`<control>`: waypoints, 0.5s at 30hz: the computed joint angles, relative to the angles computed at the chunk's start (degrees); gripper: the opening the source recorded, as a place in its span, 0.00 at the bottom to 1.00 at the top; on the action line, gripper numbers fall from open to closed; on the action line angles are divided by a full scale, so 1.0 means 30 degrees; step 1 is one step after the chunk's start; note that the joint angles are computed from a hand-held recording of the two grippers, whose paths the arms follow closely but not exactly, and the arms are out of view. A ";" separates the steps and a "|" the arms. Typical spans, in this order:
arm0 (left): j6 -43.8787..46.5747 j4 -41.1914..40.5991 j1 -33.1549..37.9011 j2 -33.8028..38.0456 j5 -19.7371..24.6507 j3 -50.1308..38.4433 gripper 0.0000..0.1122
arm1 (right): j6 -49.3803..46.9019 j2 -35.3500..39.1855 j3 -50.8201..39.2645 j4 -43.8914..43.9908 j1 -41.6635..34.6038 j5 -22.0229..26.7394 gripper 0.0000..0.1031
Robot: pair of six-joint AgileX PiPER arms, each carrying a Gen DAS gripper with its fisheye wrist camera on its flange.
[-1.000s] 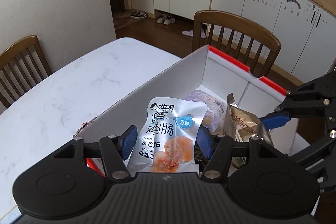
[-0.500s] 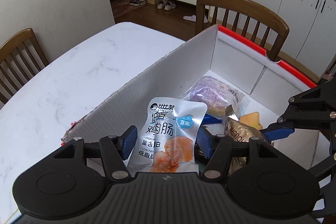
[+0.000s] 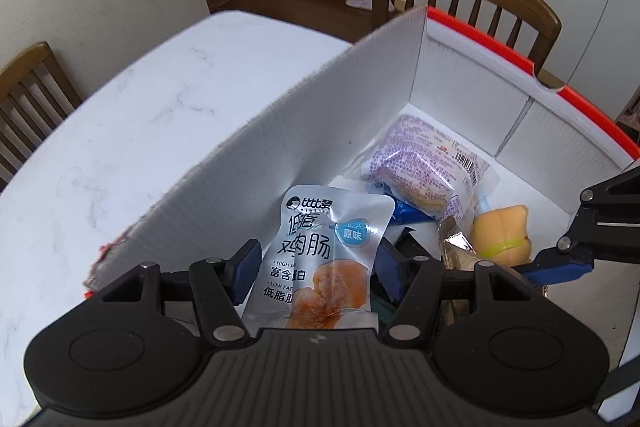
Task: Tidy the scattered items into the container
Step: 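Lower both packs into the box and open both grippers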
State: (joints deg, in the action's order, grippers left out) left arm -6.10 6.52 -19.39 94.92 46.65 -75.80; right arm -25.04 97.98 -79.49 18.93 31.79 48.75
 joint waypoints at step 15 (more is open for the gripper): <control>0.1617 -0.1296 0.0268 0.1513 0.1703 -0.1782 0.56 | 0.0078 0.0059 -0.0165 0.0337 -0.0275 0.0557 0.46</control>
